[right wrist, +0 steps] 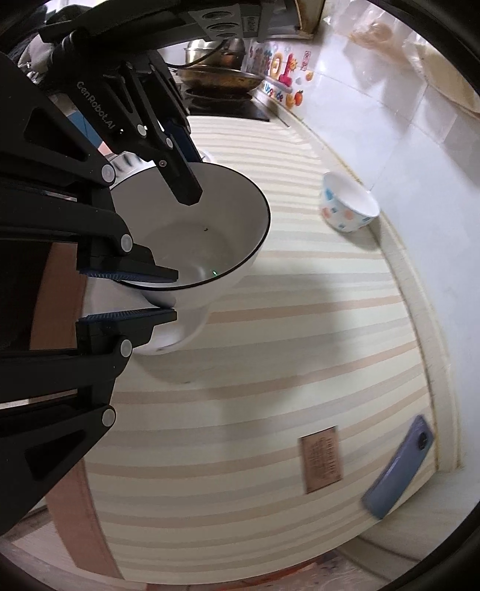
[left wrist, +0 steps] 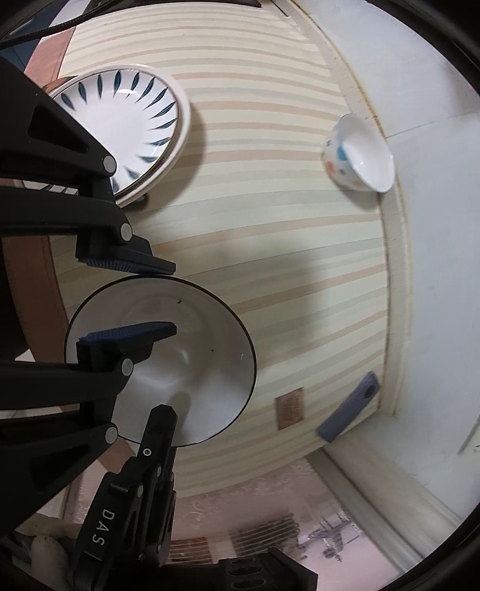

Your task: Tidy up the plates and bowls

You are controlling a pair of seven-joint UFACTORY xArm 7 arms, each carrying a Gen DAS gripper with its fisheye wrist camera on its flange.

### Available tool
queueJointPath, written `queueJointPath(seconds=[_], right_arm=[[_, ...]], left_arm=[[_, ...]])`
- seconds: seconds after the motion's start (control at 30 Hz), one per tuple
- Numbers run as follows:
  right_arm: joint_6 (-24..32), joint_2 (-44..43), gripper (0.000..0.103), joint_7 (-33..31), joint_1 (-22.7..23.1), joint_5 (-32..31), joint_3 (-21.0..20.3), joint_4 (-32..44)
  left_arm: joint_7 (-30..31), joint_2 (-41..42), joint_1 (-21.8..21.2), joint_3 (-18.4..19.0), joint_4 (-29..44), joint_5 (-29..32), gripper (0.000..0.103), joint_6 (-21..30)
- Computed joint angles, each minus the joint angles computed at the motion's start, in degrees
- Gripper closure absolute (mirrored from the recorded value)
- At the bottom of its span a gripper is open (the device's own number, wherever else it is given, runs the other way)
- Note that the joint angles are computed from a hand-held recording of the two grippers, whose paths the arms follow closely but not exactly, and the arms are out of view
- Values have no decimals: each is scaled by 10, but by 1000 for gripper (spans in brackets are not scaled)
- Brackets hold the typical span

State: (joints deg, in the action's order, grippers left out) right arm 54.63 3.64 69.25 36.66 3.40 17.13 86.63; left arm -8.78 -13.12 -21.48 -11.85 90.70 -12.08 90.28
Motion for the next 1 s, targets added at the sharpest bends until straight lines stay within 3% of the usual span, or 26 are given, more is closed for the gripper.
queueJointPath(seconds=[0.4,1.0], right_arm=[[-32,-17,88,11,-2,31,5,-66],[14,27,87,-8,2,28,-1,-16]], left_arm=[[8,-18,-13,-14,-57,22,80,-8],[4,-19,-19,-19,-88,38,80,-14]])
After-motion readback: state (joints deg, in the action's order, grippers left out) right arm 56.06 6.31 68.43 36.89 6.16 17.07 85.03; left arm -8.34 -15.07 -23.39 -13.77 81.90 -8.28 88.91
